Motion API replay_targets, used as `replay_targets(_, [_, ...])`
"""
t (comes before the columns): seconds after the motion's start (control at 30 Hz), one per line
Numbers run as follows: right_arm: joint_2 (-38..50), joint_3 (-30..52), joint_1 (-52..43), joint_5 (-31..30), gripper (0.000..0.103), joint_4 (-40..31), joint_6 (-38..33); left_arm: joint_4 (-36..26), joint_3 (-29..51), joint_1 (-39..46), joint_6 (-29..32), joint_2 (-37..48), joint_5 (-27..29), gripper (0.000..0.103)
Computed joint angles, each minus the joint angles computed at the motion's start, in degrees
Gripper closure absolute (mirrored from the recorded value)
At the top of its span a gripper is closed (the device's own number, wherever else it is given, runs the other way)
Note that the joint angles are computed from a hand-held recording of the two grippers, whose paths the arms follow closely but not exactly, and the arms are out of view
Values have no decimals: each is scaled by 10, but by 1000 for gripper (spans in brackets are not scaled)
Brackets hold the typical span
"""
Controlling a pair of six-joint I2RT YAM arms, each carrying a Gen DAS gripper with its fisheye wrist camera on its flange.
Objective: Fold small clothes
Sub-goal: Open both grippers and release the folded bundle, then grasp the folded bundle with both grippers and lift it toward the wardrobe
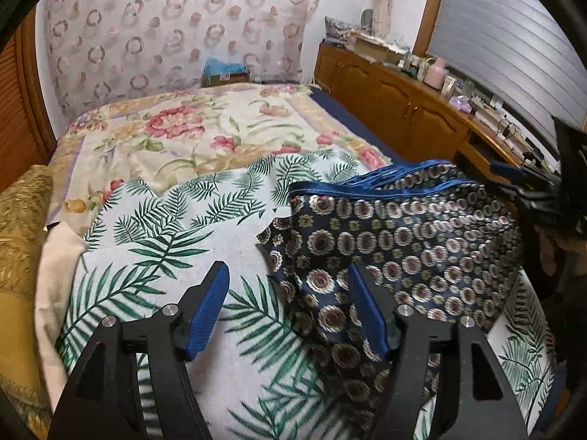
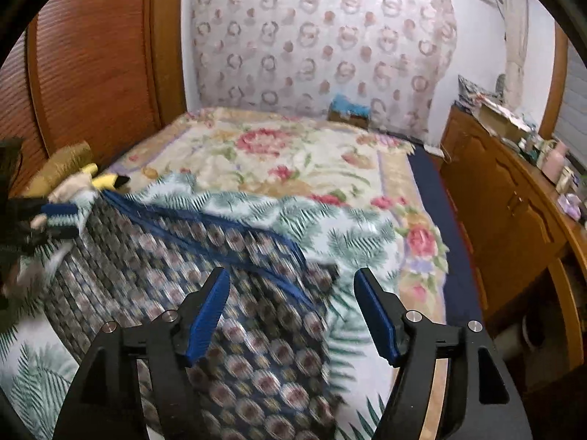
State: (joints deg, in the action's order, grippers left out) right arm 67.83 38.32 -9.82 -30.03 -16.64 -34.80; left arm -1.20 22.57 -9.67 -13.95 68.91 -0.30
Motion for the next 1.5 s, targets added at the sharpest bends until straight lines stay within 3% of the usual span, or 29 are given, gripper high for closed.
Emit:
replay_targets(0.13, [38, -1, -22, 11, 31, -6, -9, 28, 14, 10, 10, 53, 6, 35])
replay_targets(0.37, [121, 49, -34, -28, 31, -48, 0, 56, 31, 28, 11, 113, 35, 35])
replay_targets(0.6, [163, 97, -31, -51, 31, -93, -46, 79, 35, 29, 17, 135, 49, 35])
replay_targets(0.7, [175, 107, -25, -44, 41, -88, -75, 95, 34, 30, 22, 143, 52, 38])
replay_targets(0.77, [179, 115, -25, -55, 59, -103, -86, 104, 33, 27, 25, 146, 49, 50])
replay_targets(0.8, [178, 116, -27, -60, 62, -111, -93, 105, 33, 27, 24, 146, 53, 56])
replay_targets(0.83, [177, 114, -28, -60, 66, -110, -99, 105, 33, 28, 22, 147, 59, 69])
replay_targets(0.87, [175, 114, -32, -62, 77, -112, -106, 104, 34, 28, 21, 146, 66, 75])
replay_targets(0.97, [156, 96, -34, -61, 90, -102, -118, 107, 26, 14, 27, 133, 58, 91])
replay_targets(1.2, [71, 57, -81, -114, 92, -116, -135, 63, -5, -37, 8, 12, 6, 96])
replay_targets(1.5, [-79, 37, -176, -229, 93, -221, -192, -112, -32, -124, -17, -294, -91, 97])
